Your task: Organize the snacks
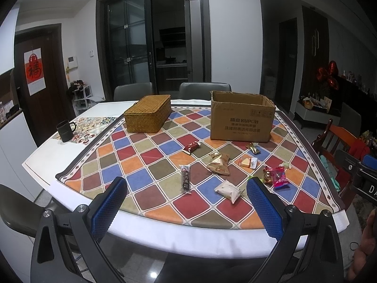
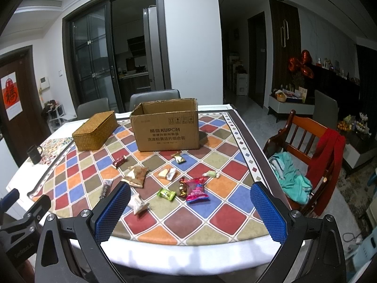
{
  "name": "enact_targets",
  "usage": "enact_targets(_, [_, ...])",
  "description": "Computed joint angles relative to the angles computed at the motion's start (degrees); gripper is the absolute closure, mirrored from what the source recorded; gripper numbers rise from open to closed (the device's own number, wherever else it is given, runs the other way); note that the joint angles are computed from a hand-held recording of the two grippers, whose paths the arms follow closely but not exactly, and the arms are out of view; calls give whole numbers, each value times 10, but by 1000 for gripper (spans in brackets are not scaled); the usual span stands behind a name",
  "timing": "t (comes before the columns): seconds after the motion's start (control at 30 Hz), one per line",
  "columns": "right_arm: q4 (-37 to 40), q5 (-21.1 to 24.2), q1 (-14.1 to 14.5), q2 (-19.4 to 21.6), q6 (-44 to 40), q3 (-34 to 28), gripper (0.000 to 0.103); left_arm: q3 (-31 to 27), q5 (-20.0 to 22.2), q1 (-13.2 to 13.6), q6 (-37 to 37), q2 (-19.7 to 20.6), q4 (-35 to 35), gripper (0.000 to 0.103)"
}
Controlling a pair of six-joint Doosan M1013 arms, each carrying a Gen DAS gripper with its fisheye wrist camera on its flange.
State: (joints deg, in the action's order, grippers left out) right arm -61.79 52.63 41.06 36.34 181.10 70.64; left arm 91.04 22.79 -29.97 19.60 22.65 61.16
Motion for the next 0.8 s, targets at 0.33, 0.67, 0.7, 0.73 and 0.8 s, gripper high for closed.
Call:
enact_targets(0.33, [1,0,0,0,-2,-1,0,-7,3,1,28,3,-24,0])
enact_targets(0.67, [18,0,-16,17,-30,-23,0,-42,17,3,71,29,-49,0])
enact_targets(0.7, [18,1,-17,19,-31,-26,0,-44,19,3,73,31,-49,0])
enact_targets(0.73, [18,1,-17,20,-34,-28,0,-48,21,3,73,34,-48,0])
enact_targets(0.8, [16,1,-19,24,-44,-33,0,-55,26,4,76,40,-49,0])
